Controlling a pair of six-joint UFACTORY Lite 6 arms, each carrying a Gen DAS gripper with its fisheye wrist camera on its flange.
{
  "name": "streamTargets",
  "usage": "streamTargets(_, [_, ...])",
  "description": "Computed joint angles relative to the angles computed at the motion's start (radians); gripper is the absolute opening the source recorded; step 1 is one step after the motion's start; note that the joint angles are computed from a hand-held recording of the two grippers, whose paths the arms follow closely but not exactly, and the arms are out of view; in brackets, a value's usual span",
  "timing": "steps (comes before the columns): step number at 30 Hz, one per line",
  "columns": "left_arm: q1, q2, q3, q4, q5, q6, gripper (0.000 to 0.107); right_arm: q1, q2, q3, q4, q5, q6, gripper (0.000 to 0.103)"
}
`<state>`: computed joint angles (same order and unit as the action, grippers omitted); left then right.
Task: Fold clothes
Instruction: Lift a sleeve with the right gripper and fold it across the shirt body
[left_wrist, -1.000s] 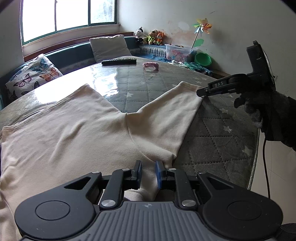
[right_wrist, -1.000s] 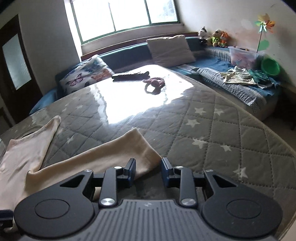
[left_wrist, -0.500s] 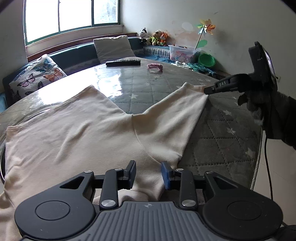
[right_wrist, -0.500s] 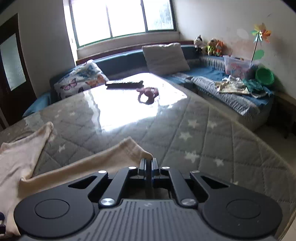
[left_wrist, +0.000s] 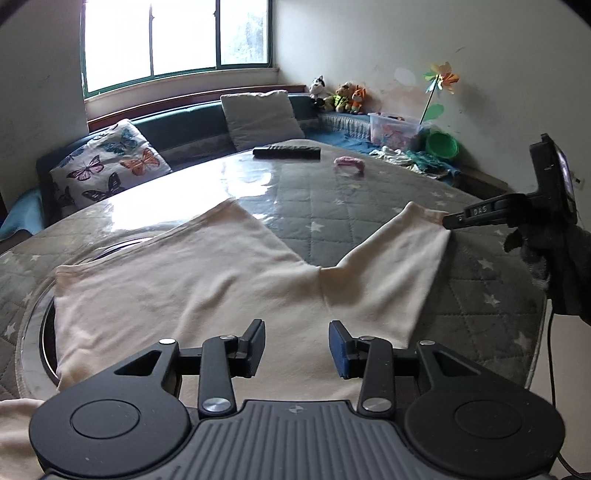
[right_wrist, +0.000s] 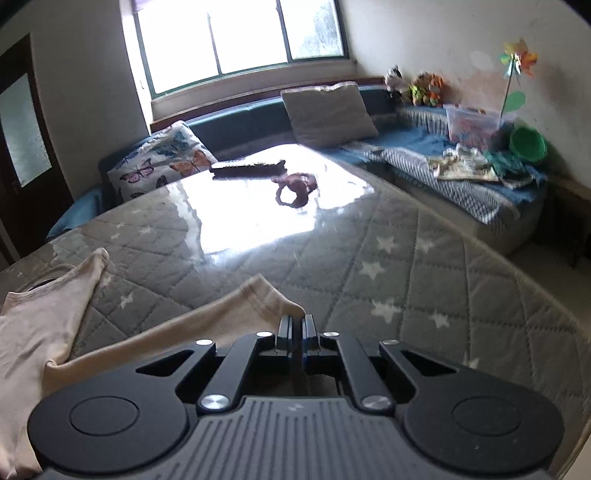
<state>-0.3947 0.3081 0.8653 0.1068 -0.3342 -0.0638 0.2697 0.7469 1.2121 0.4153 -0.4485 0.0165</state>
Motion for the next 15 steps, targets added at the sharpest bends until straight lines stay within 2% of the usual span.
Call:
streamTargets(1, [0.0, 0.006, 0.005, -0.001, 0.004, 0.0, 0.041, -0.004, 0.003, -0.003, -0.021, -0.003, 0.029, 0.012])
streamTargets(3, [-0.003, 0.022, 0.018, -0.008, 0.011, 0.004, 0.041, -0.011, 0.007, -0.011, -0.087, -0.015, 0.095, 0.013])
streamTargets(4, [-0.004, 0.029, 0.025, -0.01, 0.014, 0.005, 0.041, -0.012, 0.006, -0.019, -0.106, -0.024, 0.118, 0.018])
streamTargets(10, [-0.018, 0.066, 0.056, -0.043, 0.037, 0.023, 0.041, -0.01, 0.014, -0.03, -0.138, -0.058, 0.175, 0.021])
streamTargets(11, [-0.02, 0.071, 0.062, -0.035, 0.041, 0.016, 0.041, -0.009, 0.014, -0.028, -0.138, -0.056, 0.17, 0.019])
streamTargets(13, [-0.027, 0.082, 0.073, -0.053, 0.049, 0.034, 0.041, -0.005, 0.019, -0.019, -0.114, -0.048, 0.134, 0.007])
streamTargets(15, [-0.033, 0.096, 0.083, -0.058, 0.054, 0.039, 0.041, -0.009, 0.015, -0.018, -0.131, -0.046, 0.16, 0.005])
